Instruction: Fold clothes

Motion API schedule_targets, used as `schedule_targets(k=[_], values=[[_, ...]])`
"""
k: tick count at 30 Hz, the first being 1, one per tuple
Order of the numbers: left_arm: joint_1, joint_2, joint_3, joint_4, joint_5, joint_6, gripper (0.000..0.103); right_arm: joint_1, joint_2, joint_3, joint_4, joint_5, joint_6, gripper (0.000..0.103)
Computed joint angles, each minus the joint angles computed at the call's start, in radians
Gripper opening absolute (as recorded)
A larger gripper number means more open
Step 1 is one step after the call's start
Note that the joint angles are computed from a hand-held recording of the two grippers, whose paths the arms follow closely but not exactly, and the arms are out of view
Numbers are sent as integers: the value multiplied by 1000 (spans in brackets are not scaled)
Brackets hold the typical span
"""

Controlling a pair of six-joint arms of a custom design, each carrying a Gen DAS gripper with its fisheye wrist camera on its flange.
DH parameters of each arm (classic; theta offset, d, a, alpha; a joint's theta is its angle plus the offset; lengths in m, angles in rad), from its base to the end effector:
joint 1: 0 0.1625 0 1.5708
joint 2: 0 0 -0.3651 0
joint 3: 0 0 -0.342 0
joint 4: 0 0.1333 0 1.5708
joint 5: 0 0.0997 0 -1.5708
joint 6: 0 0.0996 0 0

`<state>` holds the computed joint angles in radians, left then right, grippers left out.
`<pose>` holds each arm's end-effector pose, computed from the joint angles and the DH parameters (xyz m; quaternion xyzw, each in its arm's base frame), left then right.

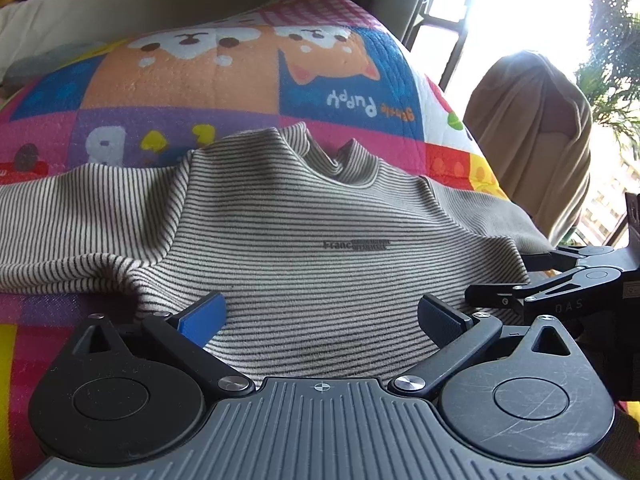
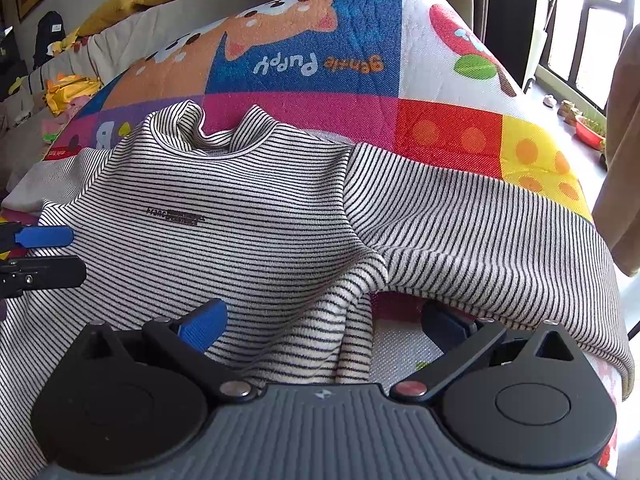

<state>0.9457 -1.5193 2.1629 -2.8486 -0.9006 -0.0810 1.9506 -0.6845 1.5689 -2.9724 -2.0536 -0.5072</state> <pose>-0.0869 -0.4539 0.3181 0.1423 0.8918 -0.3843 0.1914 0.3144 -0.5527 0.1014 0.3476 -0.8741 0.2331 0.2465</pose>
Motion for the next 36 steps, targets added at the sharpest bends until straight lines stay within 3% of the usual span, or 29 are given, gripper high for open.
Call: schedule_targets(k=[4, 7, 11, 14, 18, 21, 26, 32, 36], values=[[22, -6, -74, 14, -61, 68, 103, 28, -13, 7, -92, -6, -114, 103], [42, 49, -179, 47, -51, 115, 103, 48, 28, -32, -195, -24, -217, 103], [72, 171, -308, 108, 170, 70, 103, 65, 152, -188, -198, -84, -320, 103], [107, 234, -349, 199, 339, -3, 103, 60, 236, -313, -76, -99, -296, 103], [87, 228, -295, 86, 387, 70, 103, 42, 282, -390, 1, -114, -183, 103], [57, 177, -233, 20, 381, 105, 103, 28, 302, -427, 40, -119, -97, 103], [-9, 38, -126, 151, 425, 48, 103, 34, 286, -361, -53, -136, -144, 103], [-118, -180, -11, 450, 550, -37, 103, 53, 279, -299, -155, -171, -215, 103], [-172, -361, -51, 795, 460, -236, 103, 60, 208, -209, -156, -133, -188, 103]])
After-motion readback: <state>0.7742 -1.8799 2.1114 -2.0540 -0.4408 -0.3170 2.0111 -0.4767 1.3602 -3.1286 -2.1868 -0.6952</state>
